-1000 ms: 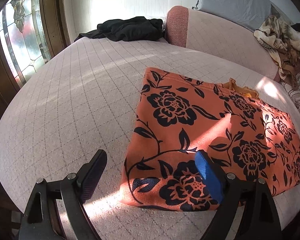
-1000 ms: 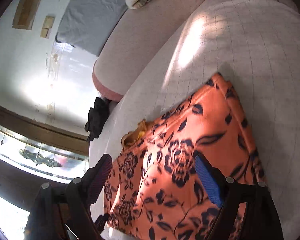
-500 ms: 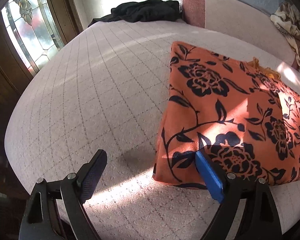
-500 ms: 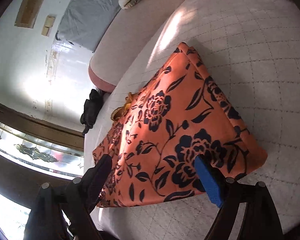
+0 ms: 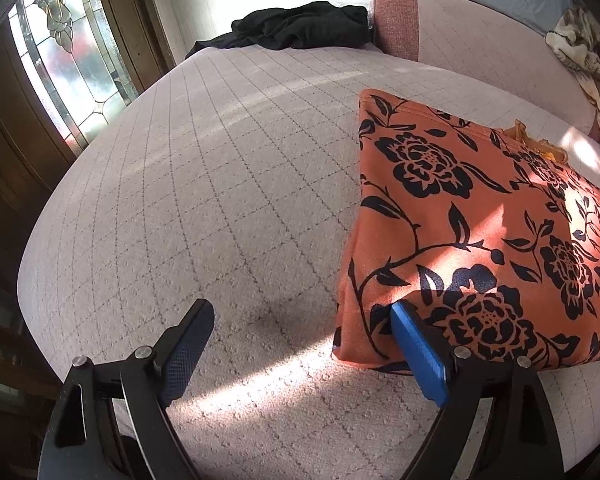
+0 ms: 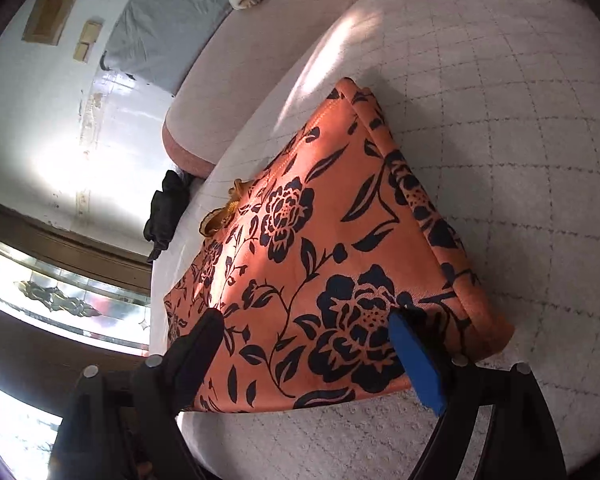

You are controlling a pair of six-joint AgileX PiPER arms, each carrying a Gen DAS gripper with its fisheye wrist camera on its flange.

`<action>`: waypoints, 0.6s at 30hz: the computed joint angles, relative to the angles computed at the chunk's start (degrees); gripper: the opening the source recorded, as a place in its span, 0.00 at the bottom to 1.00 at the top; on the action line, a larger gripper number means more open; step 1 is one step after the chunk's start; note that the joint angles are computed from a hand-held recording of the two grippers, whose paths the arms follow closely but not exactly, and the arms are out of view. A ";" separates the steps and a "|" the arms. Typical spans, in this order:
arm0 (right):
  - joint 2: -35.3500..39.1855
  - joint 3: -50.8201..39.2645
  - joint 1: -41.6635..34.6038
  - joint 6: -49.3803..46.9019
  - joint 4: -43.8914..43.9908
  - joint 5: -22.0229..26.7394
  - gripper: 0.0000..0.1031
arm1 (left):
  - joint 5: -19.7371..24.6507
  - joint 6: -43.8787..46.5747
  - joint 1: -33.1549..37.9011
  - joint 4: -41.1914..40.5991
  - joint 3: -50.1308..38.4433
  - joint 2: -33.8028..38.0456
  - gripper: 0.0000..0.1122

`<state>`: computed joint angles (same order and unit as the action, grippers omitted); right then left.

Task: Fold small clothes

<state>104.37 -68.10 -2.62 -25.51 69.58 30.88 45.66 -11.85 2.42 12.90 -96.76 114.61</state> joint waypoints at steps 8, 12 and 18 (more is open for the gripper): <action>0.55 1.78 -0.22 -6.92 5.25 -0.57 0.84 | -0.06 0.95 1.18 -2.43 -0.96 0.47 0.81; 0.56 2.06 0.04 -8.61 6.56 -0.99 0.84 | -2.60 -1.44 0.56 -0.66 0.45 -2.21 0.81; 0.39 3.88 -1.83 -14.17 12.54 1.55 0.84 | -2.99 -2.18 -2.53 0.45 -0.43 -3.43 0.81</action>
